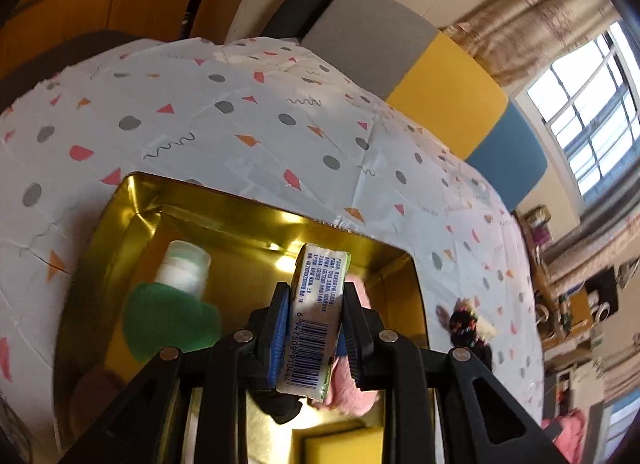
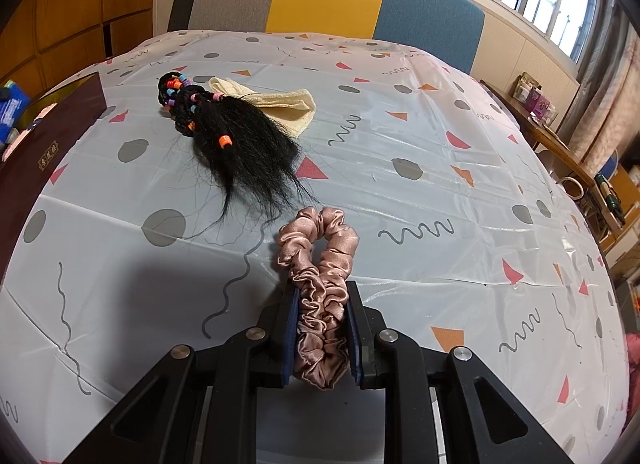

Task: Organize soft objects
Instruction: 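Carry the white-and-blue carton over the gold tray and open the left tool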

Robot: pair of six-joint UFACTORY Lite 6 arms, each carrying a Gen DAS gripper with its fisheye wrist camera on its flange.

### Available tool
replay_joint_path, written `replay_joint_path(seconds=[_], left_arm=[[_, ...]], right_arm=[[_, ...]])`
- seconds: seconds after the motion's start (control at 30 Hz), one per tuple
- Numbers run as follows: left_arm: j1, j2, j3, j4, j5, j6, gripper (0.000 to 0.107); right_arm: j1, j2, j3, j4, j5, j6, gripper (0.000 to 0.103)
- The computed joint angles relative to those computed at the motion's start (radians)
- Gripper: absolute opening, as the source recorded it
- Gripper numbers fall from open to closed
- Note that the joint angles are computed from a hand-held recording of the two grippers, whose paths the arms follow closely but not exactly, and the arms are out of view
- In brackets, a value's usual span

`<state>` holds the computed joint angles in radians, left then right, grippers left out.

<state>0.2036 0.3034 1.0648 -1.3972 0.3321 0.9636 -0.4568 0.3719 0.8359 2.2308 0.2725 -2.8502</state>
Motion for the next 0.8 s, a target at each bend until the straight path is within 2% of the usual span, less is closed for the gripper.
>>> replay_joint_path(seconds=[0.07, 0.17, 0.2, 0.33, 0.43, 0.57, 0.7, 0.8], left_arm=[[-0.004, 0.022, 0.017, -0.065, 0.006, 0.06, 0.025], [-0.01, 0.061, 0.044, -0.067, -0.005, 0.047, 0.025], [-0.013, 0.077, 0.054, -0.04, -0.013, 0.026, 0.025], [-0.02, 0.111, 0.066, 0.158, -0.061, -0.171, 0.038], [-0.001, 0.1, 0.033, 0.182, -0.062, -0.189, 0.041], [0.003, 0.032, -0.045, 0.167, -0.088, -0.131, 0.041], [-0.036, -0.092, -0.154, 0.227, -0.169, -0.129, 0.041], [-0.076, -0.198, -0.241, 0.393, -0.228, -0.259, 0.042]], right_arm=[[0.002, -0.001, -0.001, 0.012, -0.001, -0.01, 0.022], [0.004, -0.002, -0.003, 0.026, -0.002, -0.023, 0.022], [0.004, -0.002, -0.004, 0.027, -0.001, -0.024, 0.022], [0.006, -0.003, -0.006, 0.04, -0.001, -0.036, 0.022], [0.006, -0.004, -0.007, 0.041, 0.0, -0.036, 0.022], [0.008, -0.002, -0.007, 0.064, -0.001, -0.061, 0.022], [0.008, -0.002, -0.007, 0.076, 0.0, -0.072, 0.022], [0.01, -0.002, -0.009, 0.095, 0.0, -0.092, 0.022]])
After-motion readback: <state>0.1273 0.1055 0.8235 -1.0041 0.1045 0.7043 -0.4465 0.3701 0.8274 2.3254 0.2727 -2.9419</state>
